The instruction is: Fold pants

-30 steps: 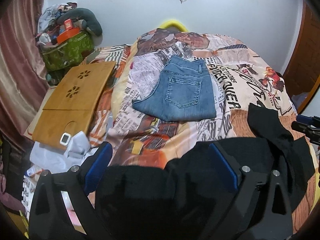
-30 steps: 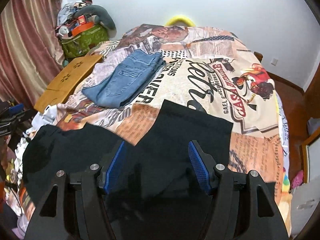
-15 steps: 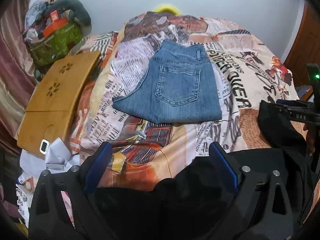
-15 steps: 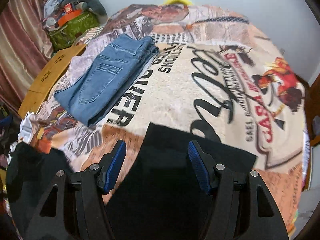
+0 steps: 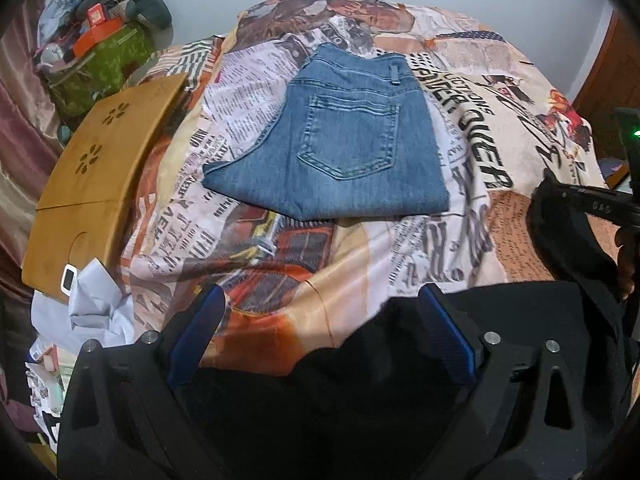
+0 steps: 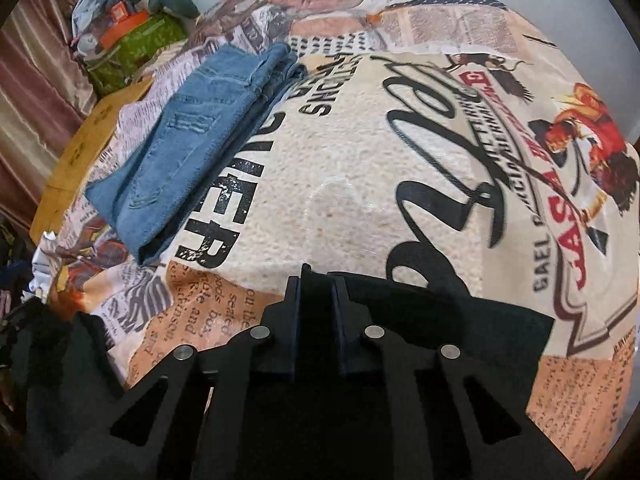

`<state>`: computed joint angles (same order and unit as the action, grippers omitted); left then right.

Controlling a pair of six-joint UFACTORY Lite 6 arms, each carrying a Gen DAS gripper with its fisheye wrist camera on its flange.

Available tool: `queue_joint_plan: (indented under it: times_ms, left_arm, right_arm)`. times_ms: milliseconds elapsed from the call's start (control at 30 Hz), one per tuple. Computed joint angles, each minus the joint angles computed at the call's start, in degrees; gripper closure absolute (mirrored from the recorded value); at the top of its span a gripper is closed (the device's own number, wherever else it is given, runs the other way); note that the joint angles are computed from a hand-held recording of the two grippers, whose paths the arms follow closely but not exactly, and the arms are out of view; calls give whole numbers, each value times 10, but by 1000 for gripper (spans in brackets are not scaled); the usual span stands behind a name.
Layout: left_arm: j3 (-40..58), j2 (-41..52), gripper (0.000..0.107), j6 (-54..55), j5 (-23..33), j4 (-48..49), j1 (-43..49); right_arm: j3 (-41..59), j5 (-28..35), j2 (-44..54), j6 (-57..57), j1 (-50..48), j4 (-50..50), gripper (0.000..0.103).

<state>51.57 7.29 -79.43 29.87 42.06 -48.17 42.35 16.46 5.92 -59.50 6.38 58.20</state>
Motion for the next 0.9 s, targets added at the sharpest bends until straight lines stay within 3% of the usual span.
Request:
queue_joint_plan:
  times_ms: [167,300,467,700,900]
  left_arm:
    - [13,-12,9,13,34,-25,-40]
    - [26,-26,9,11,55,-41,-76]
    - [74,-13,9,13,86,-67,-127]
    - [176,57,9,36,128,-100,-197]
    - [258,135,9,69,137,-142,-242]
  right_arm:
    - [-79,74,-175,9,-80,-35,91]
    - [-101,213,-324,21,-220,-97,91]
    - [-97,394,-430,-49,-424,-103,91]
    - [-65,627,-444,-296,-789,-106,91]
    - [-30,697,-349,-460,-999,-148,91]
